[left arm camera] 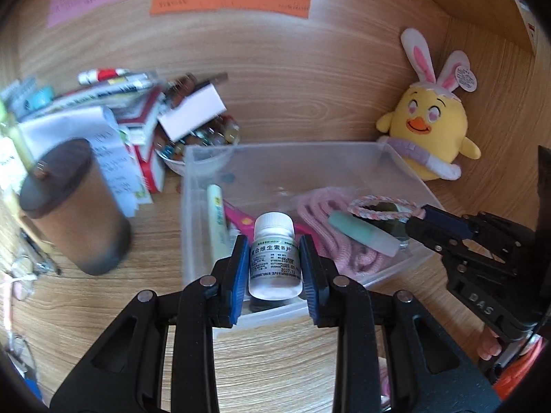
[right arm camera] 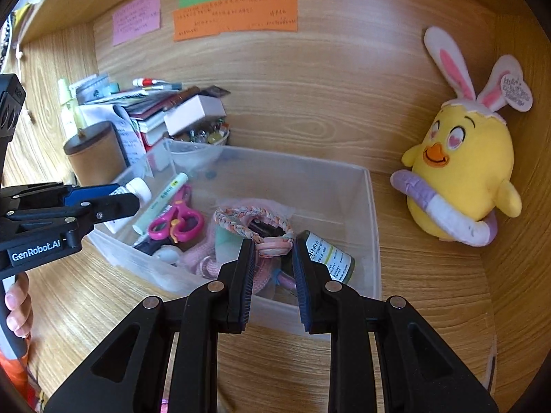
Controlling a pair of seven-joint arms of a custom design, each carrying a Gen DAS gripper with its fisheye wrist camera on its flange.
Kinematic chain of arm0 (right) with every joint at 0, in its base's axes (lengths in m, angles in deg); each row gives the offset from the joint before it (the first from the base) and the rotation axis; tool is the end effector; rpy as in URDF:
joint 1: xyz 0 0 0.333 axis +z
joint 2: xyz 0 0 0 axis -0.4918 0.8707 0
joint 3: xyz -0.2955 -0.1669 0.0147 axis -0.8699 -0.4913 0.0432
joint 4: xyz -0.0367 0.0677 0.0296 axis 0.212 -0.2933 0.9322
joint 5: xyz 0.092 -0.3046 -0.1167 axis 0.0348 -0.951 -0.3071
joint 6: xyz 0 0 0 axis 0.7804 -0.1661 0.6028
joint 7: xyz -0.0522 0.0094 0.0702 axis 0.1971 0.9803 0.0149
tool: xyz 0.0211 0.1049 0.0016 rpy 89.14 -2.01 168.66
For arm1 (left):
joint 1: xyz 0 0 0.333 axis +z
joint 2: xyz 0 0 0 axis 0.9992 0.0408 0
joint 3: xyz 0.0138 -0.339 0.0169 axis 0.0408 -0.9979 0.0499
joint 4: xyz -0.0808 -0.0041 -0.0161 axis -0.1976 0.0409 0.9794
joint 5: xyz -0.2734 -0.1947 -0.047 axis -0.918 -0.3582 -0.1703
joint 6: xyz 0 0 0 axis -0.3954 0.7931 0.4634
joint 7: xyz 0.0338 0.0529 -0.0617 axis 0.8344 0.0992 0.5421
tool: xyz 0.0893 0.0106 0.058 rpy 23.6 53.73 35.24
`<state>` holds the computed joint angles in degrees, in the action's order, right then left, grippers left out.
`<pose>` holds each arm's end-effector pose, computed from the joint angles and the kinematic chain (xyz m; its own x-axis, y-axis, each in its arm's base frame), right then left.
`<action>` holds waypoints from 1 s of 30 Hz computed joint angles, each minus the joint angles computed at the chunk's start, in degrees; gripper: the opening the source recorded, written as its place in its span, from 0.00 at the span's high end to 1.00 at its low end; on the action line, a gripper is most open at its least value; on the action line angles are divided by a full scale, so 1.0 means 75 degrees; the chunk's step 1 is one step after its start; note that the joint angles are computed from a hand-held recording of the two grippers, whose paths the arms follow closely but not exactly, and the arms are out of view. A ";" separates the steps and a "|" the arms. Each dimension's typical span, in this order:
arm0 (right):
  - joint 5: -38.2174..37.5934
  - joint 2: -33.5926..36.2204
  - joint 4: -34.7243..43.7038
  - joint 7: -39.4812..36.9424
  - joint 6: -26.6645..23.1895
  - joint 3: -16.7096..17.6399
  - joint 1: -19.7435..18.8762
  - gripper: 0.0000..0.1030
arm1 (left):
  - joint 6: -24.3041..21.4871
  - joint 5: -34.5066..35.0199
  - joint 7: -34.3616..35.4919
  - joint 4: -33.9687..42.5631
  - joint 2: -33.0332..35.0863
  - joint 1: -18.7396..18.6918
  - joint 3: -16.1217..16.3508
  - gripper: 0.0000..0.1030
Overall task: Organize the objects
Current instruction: 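Lower the pill bottle and braided bracelet into the clear box and release both, then grasp the white red-capped tube with the left tool while the right tool grasps the brown eraser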
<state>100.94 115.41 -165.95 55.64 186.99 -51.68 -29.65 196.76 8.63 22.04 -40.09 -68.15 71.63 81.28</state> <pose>0.6464 0.1117 0.3992 0.6532 -0.7569 0.0235 -0.4806 -0.4383 -0.7595 0.5698 -0.2026 0.4171 0.1301 -0.9819 0.1379 -0.6870 -0.1896 -0.7015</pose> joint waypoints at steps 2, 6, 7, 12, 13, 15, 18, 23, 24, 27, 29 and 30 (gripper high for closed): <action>-0.0166 0.0062 0.0025 0.0153 0.0168 -0.0092 0.0115 0.80 | -0.0013 -0.0132 0.0124 0.0048 0.0068 0.0000 -0.0033 0.72; -0.0559 0.0090 -0.0011 0.0534 0.0283 -0.0097 0.0119 0.80 | -0.0219 -0.0086 0.0160 0.0131 0.0093 -0.0110 -0.0027 0.71; -0.0600 0.0083 -0.0030 0.0555 0.0307 -0.0044 0.0071 0.79 | -0.0204 -0.0082 0.0160 0.0132 0.0092 -0.0106 -0.0030 0.70; -0.0208 -0.0105 -0.0239 0.0096 0.0392 0.0397 -0.0346 0.61 | -0.0175 0.0348 -0.0321 0.0019 -0.0079 -0.0201 0.0077 0.55; -0.0031 -0.0168 -0.0290 -0.0082 0.0379 0.0458 -0.0418 0.56 | -0.0213 0.0517 -0.0489 -0.0004 -0.0137 -0.0216 0.0075 0.53; 0.0345 -0.0301 -0.0384 -0.0428 0.0309 0.0481 -0.0485 0.50 | -0.0266 0.0801 -0.0744 -0.0058 -0.0244 -0.0174 -0.0007 0.43; 0.0868 -0.0523 -0.0546 -0.0897 0.0137 0.0378 -0.0489 0.43 | -0.0453 0.1419 -0.1290 -0.0194 -0.0466 -0.0136 -0.0157 0.36; 0.1466 -0.0913 -0.0929 -0.1481 -0.0252 0.0056 -0.0396 0.29 | -0.0770 0.2154 -0.1947 -0.0524 -0.0881 0.0053 -0.0571 0.19; 0.1600 -0.0989 -0.1014 -0.1606 -0.0314 -0.0013 -0.0371 0.28 | -0.0797 0.2301 -0.2102 -0.0595 -0.0960 0.0108 -0.0655 0.16; 0.1991 -0.1237 -0.1286 -0.1999 -0.0500 -0.0230 -0.0291 0.27 | -0.0901 0.2696 -0.2511 -0.0859 -0.1223 0.0283 -0.0927 0.09; 0.2199 -0.1404 -0.1479 -0.2193 -0.0656 -0.0402 -0.0233 0.24 | -0.1045 0.2804 -0.2619 -0.1055 -0.1386 0.0383 -0.1118 0.09; 0.2264 -0.1456 -0.1536 -0.2256 -0.0724 -0.0494 -0.0187 0.24 | -0.1094 0.2807 -0.2625 -0.1141 -0.1444 0.0426 -0.1201 0.09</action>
<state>117.92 104.49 -177.47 38.72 181.57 -55.39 -31.05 188.55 29.68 2.35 -48.65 -78.98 74.83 72.27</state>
